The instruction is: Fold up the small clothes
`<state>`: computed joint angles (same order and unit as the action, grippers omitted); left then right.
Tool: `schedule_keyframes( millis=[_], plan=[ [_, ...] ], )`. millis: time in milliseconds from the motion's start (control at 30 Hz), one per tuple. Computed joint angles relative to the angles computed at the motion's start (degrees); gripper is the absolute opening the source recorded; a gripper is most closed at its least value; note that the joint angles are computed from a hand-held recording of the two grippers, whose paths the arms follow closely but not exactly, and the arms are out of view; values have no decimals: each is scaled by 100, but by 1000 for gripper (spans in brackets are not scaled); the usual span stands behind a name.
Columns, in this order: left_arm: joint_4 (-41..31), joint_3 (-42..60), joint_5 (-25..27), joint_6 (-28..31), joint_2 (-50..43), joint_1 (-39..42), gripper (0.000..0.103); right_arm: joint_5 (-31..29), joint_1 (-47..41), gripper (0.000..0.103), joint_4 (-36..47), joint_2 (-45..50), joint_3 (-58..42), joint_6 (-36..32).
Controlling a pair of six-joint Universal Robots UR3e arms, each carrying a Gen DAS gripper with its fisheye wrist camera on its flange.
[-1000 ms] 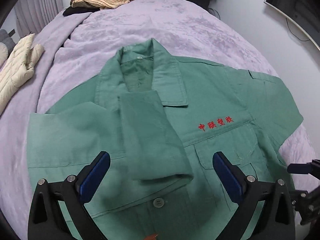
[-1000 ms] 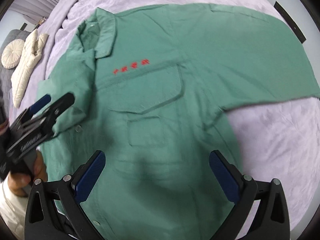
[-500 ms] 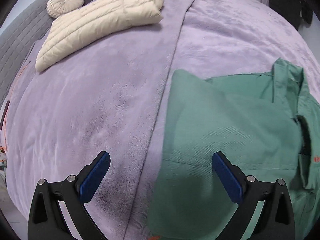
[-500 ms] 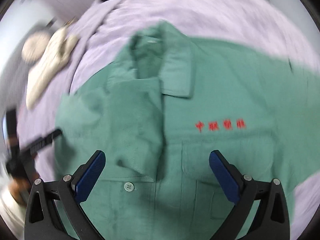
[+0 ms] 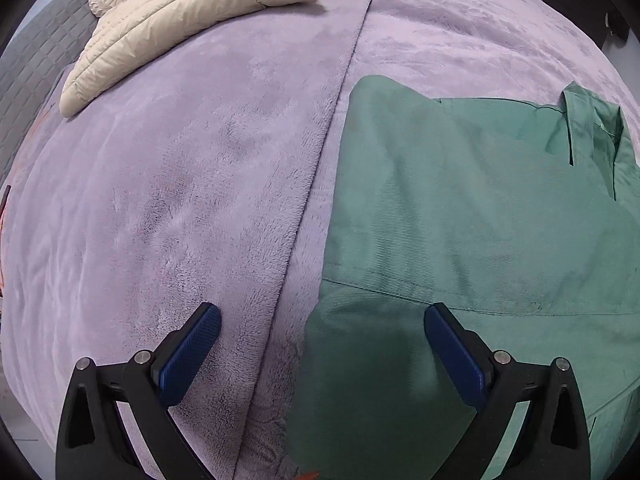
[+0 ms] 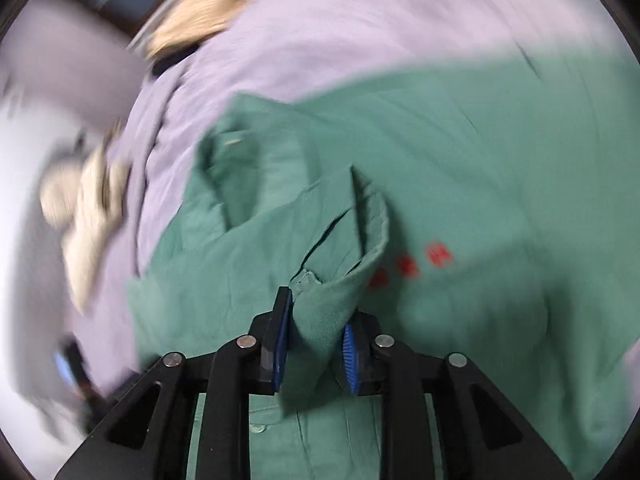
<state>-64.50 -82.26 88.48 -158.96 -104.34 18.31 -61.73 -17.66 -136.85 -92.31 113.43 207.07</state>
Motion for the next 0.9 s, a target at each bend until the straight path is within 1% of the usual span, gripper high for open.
schedule_keyframes(
  millis=[33,67,100,133,167,200,233,267,300,367,433,467,500,533,567,600,633,667,733,800,867,900],
  plan=[
    [15,7,32,-4,-26,-23,102,385,-456,33,-51,-254,590,189],
    [-66,72,56,-11,-49,-34,102,626,-823,41,-92,-471,1056,284],
    [-238,261,69,-39,-134,-46,102,1047,-1216,41,-234,-769,1561,295],
    [-428,494,47,-69,-237,-50,102,1253,-1428,42,-196,-1027,1827,253],
    [-523,711,-18,-114,-350,-81,102,1347,-1558,48,-51,-1159,1888,152],
    [-621,956,-94,-124,-449,-79,102,1442,-1633,58,115,-1325,1928,30],
    [-696,1188,-121,-138,-562,-82,102,1546,-1647,64,171,-1295,1861,-74],
    [-776,1396,-122,-152,-667,-86,102,1583,-1548,74,149,-1225,1757,-39],
    [-847,1609,-117,-192,-762,-109,102,1604,-1435,79,135,-1045,1581,-54],
    [-927,1881,-138,-236,-860,-153,102,1493,-1110,79,42,-673,1243,62],
    [-919,1914,-155,-213,-850,-206,102,1276,-794,79,159,-416,896,166],
    [-912,1896,-142,-176,-846,-235,102,1065,-642,79,286,-279,716,201],
    [-902,1794,-106,-154,-796,-271,102,982,-611,77,410,-214,644,154],
    [-932,1783,-61,-147,-824,-300,102,1026,-674,76,497,-337,748,73],
    [-916,1532,-36,-191,-651,-330,102,1041,-730,53,662,-425,756,-35],
    [-884,1432,-76,-187,-611,-291,102,1065,-714,7,798,-329,655,-148],
    [-843,1475,-86,-209,-650,-292,102,1024,-662,9,1019,-195,450,-283],
    [-729,1547,-48,-246,-709,-318,102,996,-667,9,1084,-243,409,-380],
    [-547,1910,66,-335,-991,-366,102,824,-556,9,1024,-223,116,-650],
    [-574,2418,132,-405,-1398,-377,102,681,-462,9,1011,-179,-139,-929],
    [-797,3014,195,-490,-1861,-376,102,322,-283,9,1191,-23,-433,-1145],
    [-1105,3449,104,-558,-2160,-337,102,286,-290,9,1259,11,-407,-1234]
  ],
)
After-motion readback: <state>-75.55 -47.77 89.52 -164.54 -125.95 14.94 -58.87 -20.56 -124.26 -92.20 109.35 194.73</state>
